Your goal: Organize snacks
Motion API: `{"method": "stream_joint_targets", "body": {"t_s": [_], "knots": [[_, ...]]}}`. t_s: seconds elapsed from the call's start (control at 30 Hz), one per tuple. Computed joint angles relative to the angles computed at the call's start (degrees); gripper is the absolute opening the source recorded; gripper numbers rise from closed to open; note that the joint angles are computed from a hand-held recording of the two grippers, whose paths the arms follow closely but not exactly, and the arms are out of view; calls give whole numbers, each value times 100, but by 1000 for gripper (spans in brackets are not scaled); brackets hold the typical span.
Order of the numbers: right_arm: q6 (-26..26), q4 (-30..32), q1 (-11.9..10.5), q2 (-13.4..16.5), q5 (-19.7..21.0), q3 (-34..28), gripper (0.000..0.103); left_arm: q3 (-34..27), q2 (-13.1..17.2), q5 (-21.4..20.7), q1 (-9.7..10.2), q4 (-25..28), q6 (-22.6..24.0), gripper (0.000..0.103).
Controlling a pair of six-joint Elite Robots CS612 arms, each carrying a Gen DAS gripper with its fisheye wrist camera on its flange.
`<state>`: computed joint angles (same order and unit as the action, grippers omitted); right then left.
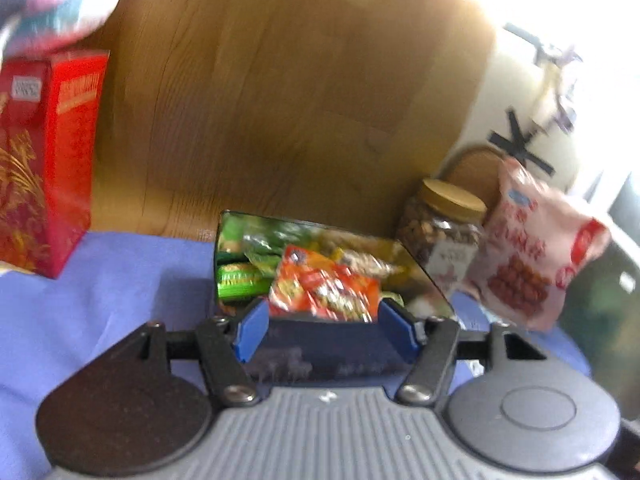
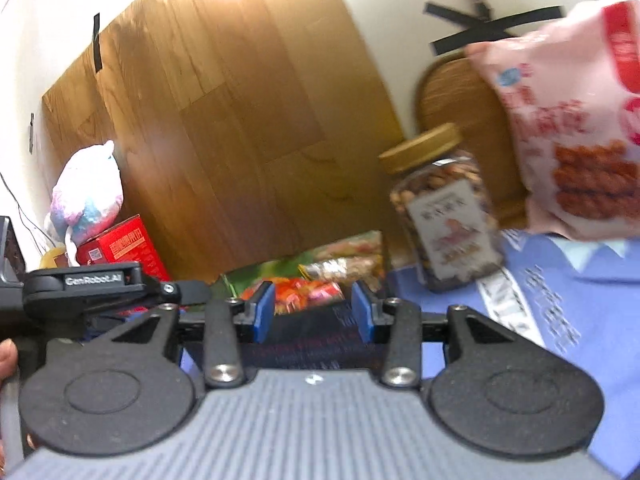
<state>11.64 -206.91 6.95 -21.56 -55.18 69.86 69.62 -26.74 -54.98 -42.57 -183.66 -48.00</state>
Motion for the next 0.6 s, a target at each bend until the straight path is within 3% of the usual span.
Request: {"method": "stream_joint_targets", "body": {"t_s": [0.2,0.4,0.6], "knots": [[38,-197,-48,-286,-262,830,48,130,-75,212,-326,380,97,62],[-157,-123,-115,-443,-165,1371,48,291,-148,501,-566,923,-194,66],[-285,-193,-155,-509,-26,1649,48,427,-233,655,-659,1604,-641,66]]}}
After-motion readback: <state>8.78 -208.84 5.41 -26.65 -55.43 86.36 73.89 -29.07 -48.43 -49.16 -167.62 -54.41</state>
